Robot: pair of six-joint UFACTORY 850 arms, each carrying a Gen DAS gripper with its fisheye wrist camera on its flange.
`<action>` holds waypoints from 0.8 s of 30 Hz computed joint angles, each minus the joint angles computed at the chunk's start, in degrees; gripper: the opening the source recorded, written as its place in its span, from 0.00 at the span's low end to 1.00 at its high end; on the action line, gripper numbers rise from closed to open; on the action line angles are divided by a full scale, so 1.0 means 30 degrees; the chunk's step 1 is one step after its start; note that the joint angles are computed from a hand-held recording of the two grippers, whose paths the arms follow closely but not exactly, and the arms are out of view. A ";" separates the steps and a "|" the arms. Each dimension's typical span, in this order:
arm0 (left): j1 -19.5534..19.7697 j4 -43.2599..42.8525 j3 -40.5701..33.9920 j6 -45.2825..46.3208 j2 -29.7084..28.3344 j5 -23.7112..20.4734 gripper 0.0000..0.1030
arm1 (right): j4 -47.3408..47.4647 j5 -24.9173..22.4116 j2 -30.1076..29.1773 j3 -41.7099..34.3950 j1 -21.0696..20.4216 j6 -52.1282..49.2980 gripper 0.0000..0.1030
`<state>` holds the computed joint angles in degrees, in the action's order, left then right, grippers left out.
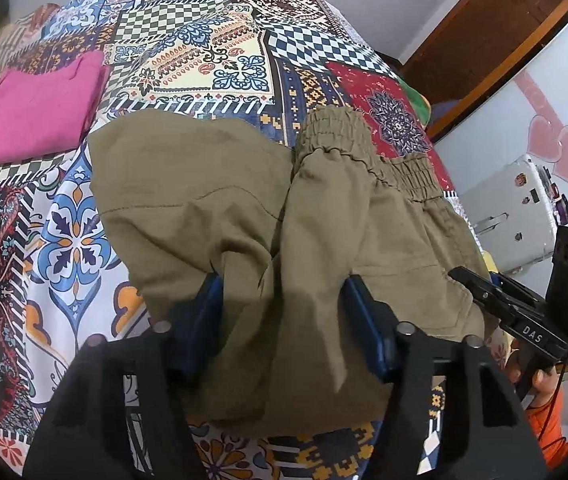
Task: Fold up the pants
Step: 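Smooth the folded pants flat on the quilt with both grippers, then grasp the leg ends of the olive-green pants with the left gripper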
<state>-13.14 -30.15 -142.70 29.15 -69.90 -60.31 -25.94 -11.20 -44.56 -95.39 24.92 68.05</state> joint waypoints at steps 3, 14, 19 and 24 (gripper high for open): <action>-0.0061 -0.0066 0.0643 0.0432 0.0462 0.0401 0.40 | -0.0479 0.0036 0.0053 0.0014 0.0009 0.0422 0.21; -0.0068 -0.0726 0.3772 0.2055 0.2677 0.1977 0.20 | -0.3826 0.0305 0.0769 0.0465 0.0076 0.3487 0.12; 0.0164 -0.1338 0.4999 0.2687 0.3620 0.2574 0.18 | -0.5981 0.0013 0.0927 0.0082 0.0327 0.5137 0.11; 0.0556 -0.2215 0.6436 0.3677 0.4839 0.3444 0.16 | -0.7124 -0.0314 0.0749 -0.0695 0.0591 0.5690 0.11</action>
<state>-11.47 -36.80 -123.40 40.18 -55.38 -49.98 -47.32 -12.14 -42.31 -97.48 26.69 85.12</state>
